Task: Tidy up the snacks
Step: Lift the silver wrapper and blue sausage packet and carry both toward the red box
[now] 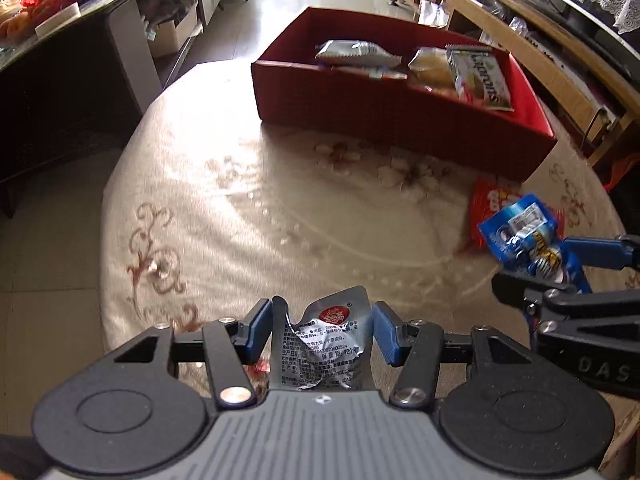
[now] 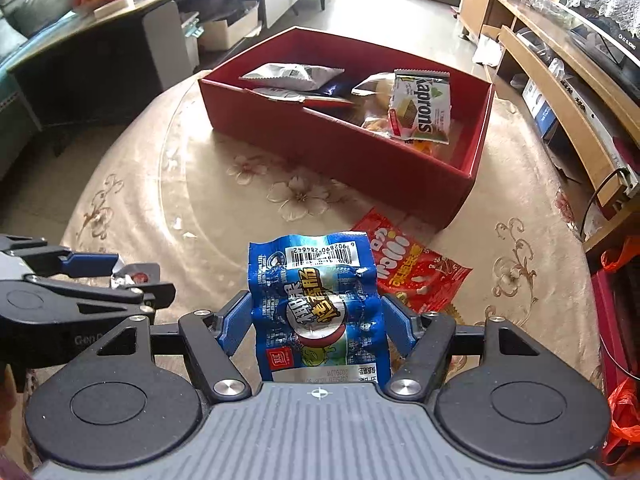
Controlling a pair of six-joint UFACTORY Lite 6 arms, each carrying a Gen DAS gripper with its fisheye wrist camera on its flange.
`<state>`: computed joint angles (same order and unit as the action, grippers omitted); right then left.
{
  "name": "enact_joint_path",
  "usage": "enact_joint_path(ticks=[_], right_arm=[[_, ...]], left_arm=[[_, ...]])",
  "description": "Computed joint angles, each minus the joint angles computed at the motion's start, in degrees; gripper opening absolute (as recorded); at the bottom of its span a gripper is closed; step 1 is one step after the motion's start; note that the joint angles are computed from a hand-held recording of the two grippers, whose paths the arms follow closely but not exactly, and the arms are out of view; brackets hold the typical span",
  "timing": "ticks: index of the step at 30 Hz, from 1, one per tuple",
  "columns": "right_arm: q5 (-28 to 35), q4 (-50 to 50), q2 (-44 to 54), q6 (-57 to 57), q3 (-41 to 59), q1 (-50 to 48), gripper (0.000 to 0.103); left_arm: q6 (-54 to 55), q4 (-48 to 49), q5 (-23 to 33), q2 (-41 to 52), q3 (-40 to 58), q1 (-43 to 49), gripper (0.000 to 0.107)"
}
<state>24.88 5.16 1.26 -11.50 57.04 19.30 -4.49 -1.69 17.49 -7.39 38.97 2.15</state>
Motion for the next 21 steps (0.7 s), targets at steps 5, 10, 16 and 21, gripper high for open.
enact_joint_path(ticks=[5,10,16,21], right_arm=[[-0.52,-2.14,1.21,2.42,1.34,0.35,0.075],[-0.86,-3.22,2.18,3.86,2.74,0.16,0.075],[-1.06,-4.31,3.36,5.36,4.06,-0.07,0.075],[-1.16,-4.05,3.94,5.61,5.35,-0.50,0.075]], left_arm=[[-1.89,2.21,-0.38,0.73,2.20,-0.40,0.050],[-3.20,3.91,-0.83,1.80,4.39,-0.57,0.050],[-3.38,4.38,-1.13,3.31,6.79,-0.79,0.050],[-4.45,5.48,-1.27,4.43,8.81,-1.46,0.050]])
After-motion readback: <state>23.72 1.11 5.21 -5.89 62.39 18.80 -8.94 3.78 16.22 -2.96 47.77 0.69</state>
